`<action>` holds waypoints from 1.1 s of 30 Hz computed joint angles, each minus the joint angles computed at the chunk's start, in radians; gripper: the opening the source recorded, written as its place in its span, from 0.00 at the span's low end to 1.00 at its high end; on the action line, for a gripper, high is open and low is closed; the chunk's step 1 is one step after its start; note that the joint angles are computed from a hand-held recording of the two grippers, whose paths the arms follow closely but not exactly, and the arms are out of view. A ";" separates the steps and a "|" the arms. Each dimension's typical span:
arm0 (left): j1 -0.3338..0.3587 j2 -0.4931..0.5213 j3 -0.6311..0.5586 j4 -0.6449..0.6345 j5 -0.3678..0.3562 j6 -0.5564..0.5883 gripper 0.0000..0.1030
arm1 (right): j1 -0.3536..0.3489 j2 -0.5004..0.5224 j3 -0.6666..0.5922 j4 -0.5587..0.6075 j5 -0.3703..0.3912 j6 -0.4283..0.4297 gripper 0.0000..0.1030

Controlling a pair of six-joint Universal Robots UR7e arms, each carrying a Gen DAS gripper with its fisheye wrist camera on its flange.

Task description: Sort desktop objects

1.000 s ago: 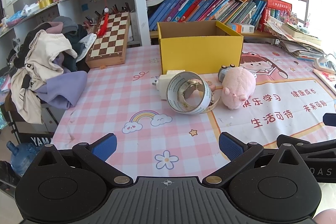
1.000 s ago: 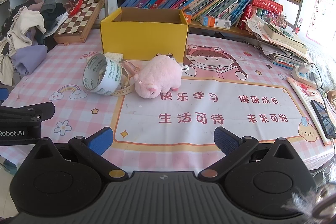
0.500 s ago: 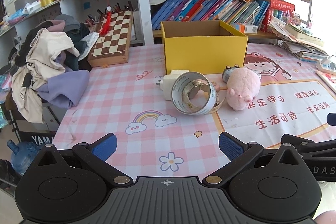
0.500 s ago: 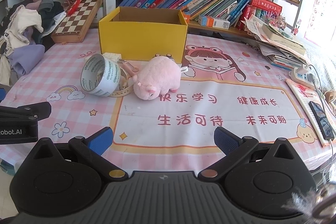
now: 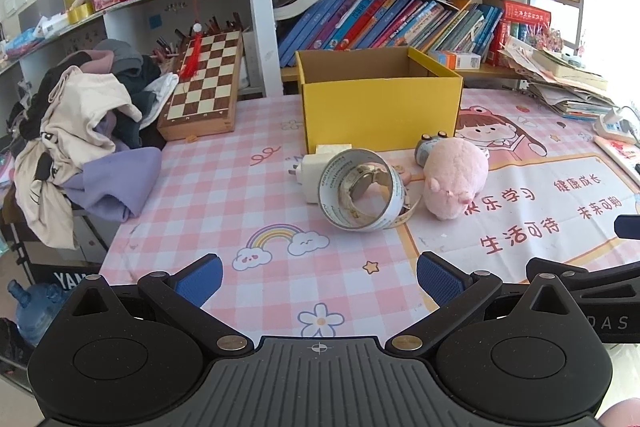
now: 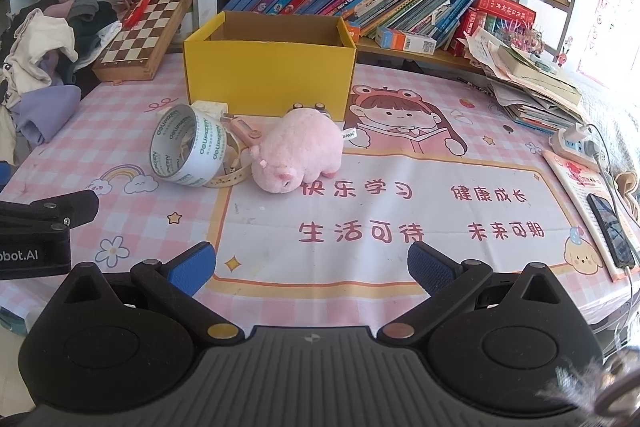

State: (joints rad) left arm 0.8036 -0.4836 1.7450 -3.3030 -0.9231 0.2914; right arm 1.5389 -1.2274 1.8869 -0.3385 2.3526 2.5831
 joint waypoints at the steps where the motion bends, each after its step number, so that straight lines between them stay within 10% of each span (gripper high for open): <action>1: 0.000 0.001 -0.001 0.001 0.002 -0.002 1.00 | 0.000 0.001 -0.001 0.002 -0.002 -0.003 1.00; 33: 0.019 0.065 -0.119 0.111 0.009 -0.074 1.00 | -0.073 0.037 -0.136 0.157 -0.085 0.000 1.00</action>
